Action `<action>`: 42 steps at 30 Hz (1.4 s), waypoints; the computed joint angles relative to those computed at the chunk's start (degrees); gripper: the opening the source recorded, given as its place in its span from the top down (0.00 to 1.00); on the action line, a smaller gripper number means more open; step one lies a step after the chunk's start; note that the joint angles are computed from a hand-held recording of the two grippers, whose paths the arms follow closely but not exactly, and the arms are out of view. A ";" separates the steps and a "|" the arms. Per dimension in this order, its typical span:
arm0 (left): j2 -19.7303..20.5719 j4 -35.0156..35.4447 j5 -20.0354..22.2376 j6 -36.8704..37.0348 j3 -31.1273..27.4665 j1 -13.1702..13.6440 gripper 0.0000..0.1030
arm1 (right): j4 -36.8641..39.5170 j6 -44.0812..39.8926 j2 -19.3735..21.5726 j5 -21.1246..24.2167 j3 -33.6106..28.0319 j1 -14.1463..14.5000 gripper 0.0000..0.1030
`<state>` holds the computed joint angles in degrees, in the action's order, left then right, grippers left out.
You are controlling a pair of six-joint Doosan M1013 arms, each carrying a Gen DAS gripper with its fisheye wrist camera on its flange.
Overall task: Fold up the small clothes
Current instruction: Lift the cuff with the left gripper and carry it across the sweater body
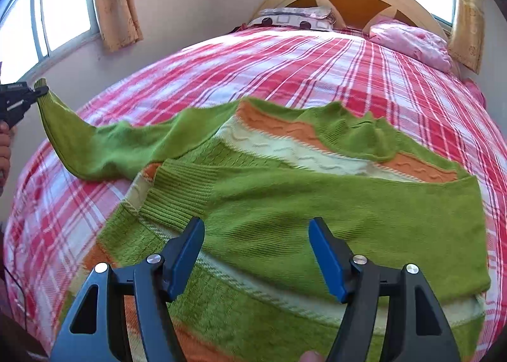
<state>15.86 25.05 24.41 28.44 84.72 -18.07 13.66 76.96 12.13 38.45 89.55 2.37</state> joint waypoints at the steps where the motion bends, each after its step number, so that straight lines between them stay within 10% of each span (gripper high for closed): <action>1: -0.25 0.24 -0.52 0.07 -0.07 -0.31 0.95 | -0.14 0.29 -0.55 -0.24 0.28 -0.44 0.32; 25: 1.37 -14.07 -7.14 21.70 -9.70 -8.44 0.95 | 5.95 -4.83 -12.94 -5.44 11.78 -10.09 0.32; 42: 8.78 -27.70 -3.95 32.78 -18.96 -15.57 0.95 | 6.70 -5.34 -15.91 -3.83 16.84 -15.76 0.32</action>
